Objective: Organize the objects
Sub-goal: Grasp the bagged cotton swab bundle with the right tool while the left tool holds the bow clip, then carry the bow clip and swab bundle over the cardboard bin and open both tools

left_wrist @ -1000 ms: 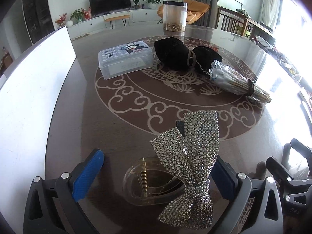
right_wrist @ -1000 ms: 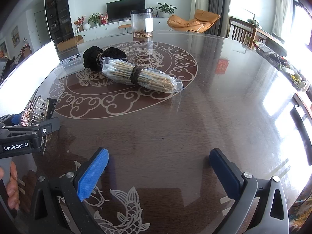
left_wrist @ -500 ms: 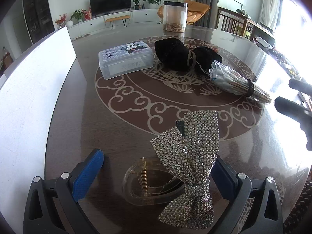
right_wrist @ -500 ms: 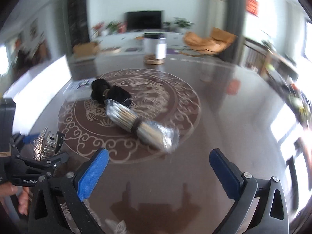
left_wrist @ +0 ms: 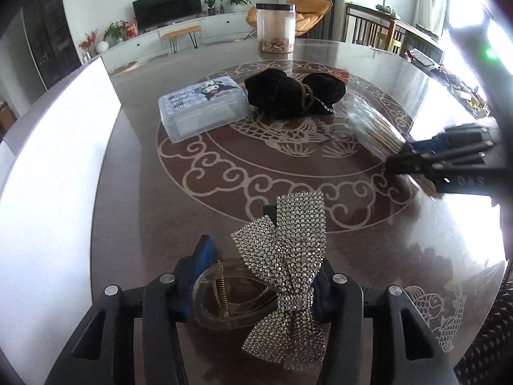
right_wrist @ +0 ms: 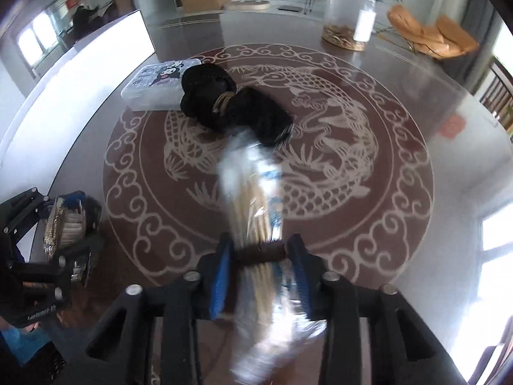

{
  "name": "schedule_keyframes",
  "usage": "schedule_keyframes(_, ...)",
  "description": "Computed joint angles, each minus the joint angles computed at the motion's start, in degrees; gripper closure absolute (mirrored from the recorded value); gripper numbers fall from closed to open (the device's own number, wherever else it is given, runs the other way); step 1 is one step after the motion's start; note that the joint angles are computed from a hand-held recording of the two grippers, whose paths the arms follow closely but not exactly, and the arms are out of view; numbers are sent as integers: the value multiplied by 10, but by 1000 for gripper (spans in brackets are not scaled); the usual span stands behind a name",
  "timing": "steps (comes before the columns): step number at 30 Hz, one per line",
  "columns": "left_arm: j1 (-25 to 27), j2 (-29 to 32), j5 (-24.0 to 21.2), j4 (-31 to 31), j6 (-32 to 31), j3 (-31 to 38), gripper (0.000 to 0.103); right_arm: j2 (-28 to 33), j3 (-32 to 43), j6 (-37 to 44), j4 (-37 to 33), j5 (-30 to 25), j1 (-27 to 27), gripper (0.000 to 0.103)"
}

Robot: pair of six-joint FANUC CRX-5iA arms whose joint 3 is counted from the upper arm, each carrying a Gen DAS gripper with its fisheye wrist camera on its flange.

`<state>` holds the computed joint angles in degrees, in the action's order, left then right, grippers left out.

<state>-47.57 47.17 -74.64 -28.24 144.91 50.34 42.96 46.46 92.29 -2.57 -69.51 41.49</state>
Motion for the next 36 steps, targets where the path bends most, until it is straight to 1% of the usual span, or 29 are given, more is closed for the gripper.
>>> schedule_keyframes(5, -10, -3, -14, -21, 0, 8, 54, -78, -107, -41, -20, 57, -1, 72)
schedule_keyframes(7, -13, -6, -16, -27, 0, 11, 54, -96, -126, -56, -23, 70, -1, 72)
schedule_keyframes(9, -14, -21, -4, -31, 10, -10, 54, -112, -139, -67, -19, 77, 3, 72)
schedule_keyframes(12, -16, -60, 36, -31, 35, -58, 54, -132, -156, -85, -20, 91, 8, 72)
schedule_keyframes(16, -16, -166, 131, -32, 107, -177, 54, -149, -141, -103, -55, 98, 16, 72)
schedule_keyframes(18, -21, -221, 148, -56, 141, -228, 54, -157, -124, -94, -85, 100, 27, 72)
schedule_keyframes(20, -29, -271, 136, -91, 173, -268, 54, -159, -99, -83, -119, 100, 41, 72)
schedule_keyframes(21, -31, -295, 121, -105, 186, -288, 54, -157, -83, -81, -137, 99, 48, 72)
schedule_keyframes(23, -29, -332, 82, -122, 201, -321, 54, -142, -40, -78, -174, 88, 67, 72)
schedule_keyframes(24, -26, -353, 50, -131, 211, -341, 54, -131, -17, -75, -194, 82, 74, 72)
schedule_keyframes(26, -20, -376, 7, -138, 224, -369, 54, -97, 44, -72, -240, 60, 89, 72)
schedule_keyframes(27, -7, -392, -10, -125, 226, -394, 54, -76, 78, -74, -259, 45, 96, 72)
schedule_keyframes(28, 6, -404, -11, -109, 224, -412, 54, -55, 109, -77, -266, 35, 106, 72)
schedule_keyframes(30, 47, -419, -23, -52, 208, -451, 53, -12, 163, -89, -251, 19, 134, 71)
schedule_keyframes(31, 67, -417, -32, -21, 192, -461, 52, 5, 183, -99, -240, 10, 144, 68)
schedule_keyframes(32, 86, -415, -38, 7, 177, -471, 51, 29, 213, -114, -222, -10, 157, 59)
schedule_keyframes(33, 105, -414, -38, 36, 168, -488, 45, 45, 230, -126, -206, -24, 167, 49)
schedule_keyframes(34, 112, -415, -35, 46, 169, -497, 39, 49, 228, -134, -189, -21, 175, 31)
schedule_keyframes(35, 118, -419, -30, 56, 176, -507, 38, 38, 201, -133, -174, -3, 181, 26)
schedule_keyframes(36, 114, -430, -18, 51, 188, -516, 32, 21, 167, -125, -167, 20, 183, 26)
